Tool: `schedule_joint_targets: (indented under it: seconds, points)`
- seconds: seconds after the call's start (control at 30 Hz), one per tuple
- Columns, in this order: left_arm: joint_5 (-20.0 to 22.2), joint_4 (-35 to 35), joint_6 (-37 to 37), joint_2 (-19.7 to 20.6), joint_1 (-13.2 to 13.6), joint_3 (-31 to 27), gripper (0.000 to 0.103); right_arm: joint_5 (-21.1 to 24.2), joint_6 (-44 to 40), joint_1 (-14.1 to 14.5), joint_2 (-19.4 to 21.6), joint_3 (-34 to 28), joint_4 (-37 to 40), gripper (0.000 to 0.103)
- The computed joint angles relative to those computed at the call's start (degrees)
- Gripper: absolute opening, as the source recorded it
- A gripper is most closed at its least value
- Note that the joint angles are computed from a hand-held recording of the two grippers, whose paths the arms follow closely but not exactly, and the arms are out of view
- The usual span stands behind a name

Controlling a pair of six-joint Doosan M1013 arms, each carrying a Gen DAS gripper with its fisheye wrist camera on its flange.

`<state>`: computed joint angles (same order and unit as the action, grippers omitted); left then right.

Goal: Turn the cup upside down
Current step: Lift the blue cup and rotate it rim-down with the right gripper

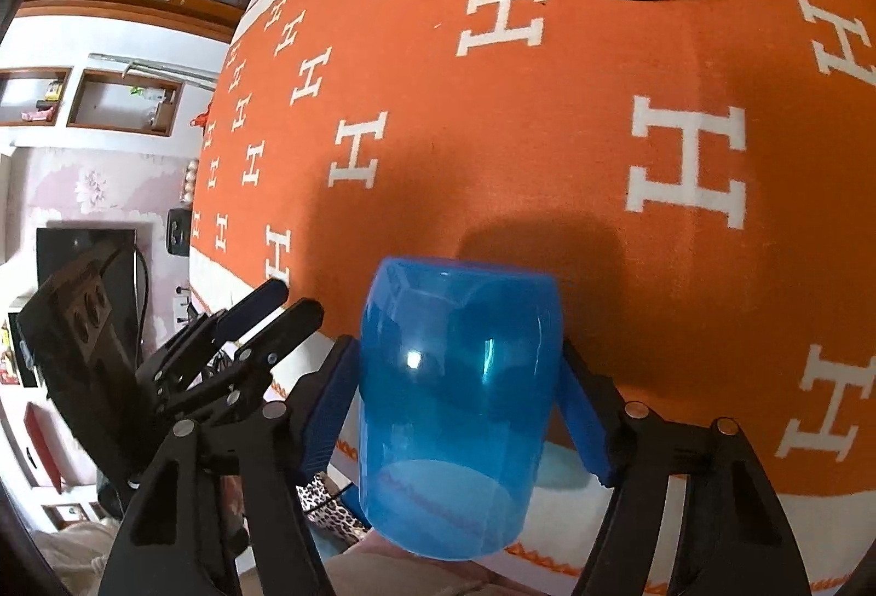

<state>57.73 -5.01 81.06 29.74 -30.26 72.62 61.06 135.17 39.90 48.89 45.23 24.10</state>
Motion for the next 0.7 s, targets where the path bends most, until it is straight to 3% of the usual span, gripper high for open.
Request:
schedule_joint_targets:
  seconds: [0.1,0.27,0.5,0.7]
  points:
    - [0.58,0.12,0.30,0.41,-0.28,-0.63,0.044,-0.97,-1.23,0.31,-0.66,0.85,-0.09,0.070]
    - [0.83,0.49,0.47,0.70,-0.76,-1.50,0.044,-2.83,0.18,1.66,-2.25,1.28,-7.82,0.070]
    - [-1.74,3.40,-1.65,0.28,-1.47,-1.66,0.044,-2.54,11.07,6.10,-2.59,-0.93,-37.90,0.070]
    - [-4.33,6.11,-5.06,-0.09,-1.66,-1.16,0.044,-4.96,16.25,9.17,-2.47,1.46,-53.99,0.070]
